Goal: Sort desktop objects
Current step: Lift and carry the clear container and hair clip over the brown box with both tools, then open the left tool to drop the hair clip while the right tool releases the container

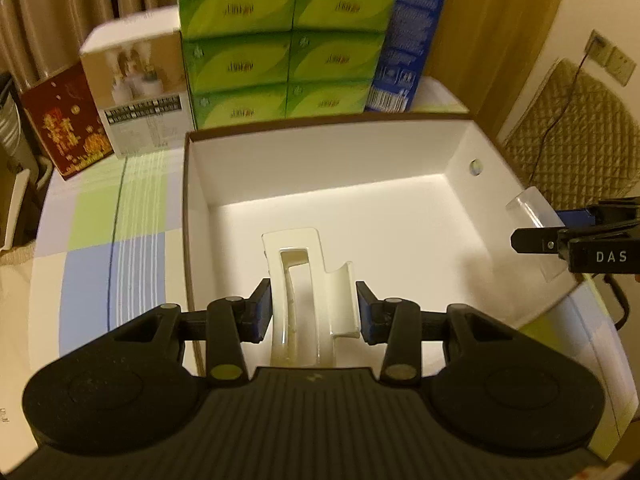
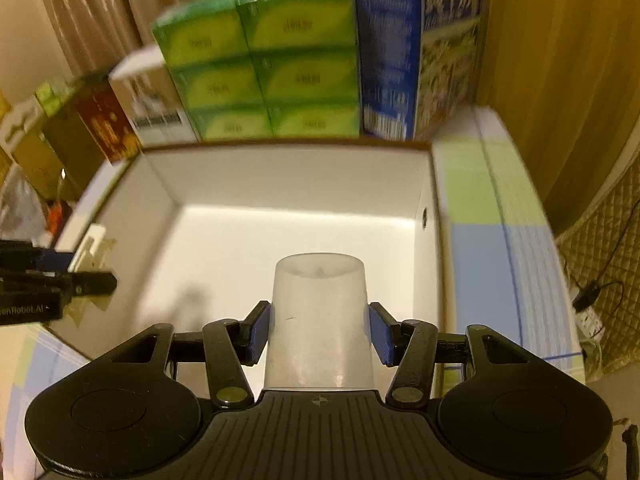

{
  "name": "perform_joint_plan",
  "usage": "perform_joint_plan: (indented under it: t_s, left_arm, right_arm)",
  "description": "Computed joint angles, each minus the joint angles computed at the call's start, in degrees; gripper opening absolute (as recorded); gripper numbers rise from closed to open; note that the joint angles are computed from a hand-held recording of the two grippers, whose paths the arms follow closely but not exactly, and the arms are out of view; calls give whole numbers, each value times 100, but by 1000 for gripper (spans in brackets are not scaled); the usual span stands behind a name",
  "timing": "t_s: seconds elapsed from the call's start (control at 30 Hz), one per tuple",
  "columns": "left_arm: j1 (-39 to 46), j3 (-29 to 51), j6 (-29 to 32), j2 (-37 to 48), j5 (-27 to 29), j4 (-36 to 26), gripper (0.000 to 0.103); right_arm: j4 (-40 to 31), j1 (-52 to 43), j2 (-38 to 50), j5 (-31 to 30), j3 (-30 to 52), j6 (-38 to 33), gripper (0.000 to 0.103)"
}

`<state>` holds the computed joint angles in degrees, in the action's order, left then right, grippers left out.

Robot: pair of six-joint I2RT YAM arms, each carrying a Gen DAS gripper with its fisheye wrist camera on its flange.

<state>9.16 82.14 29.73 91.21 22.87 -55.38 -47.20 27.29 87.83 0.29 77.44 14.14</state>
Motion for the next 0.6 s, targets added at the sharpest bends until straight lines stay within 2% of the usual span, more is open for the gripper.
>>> perform_joint_plan:
  t_s: [0.2, 0.3, 0.6]
  left_arm:
    - [-310, 266, -108, 721, -489, 24, 37]
    - [-420, 253, -13, 906, -688, 53, 37]
    - [-670, -9, 254, 1044, -1055, 303, 37]
  right_arm:
    - [-624, -94, 997, -107, 811, -236, 49]
    - [-848, -44, 1243, 41, 982, -464, 49]
    - [-855, 147, 1633, 528, 1107, -633, 49]
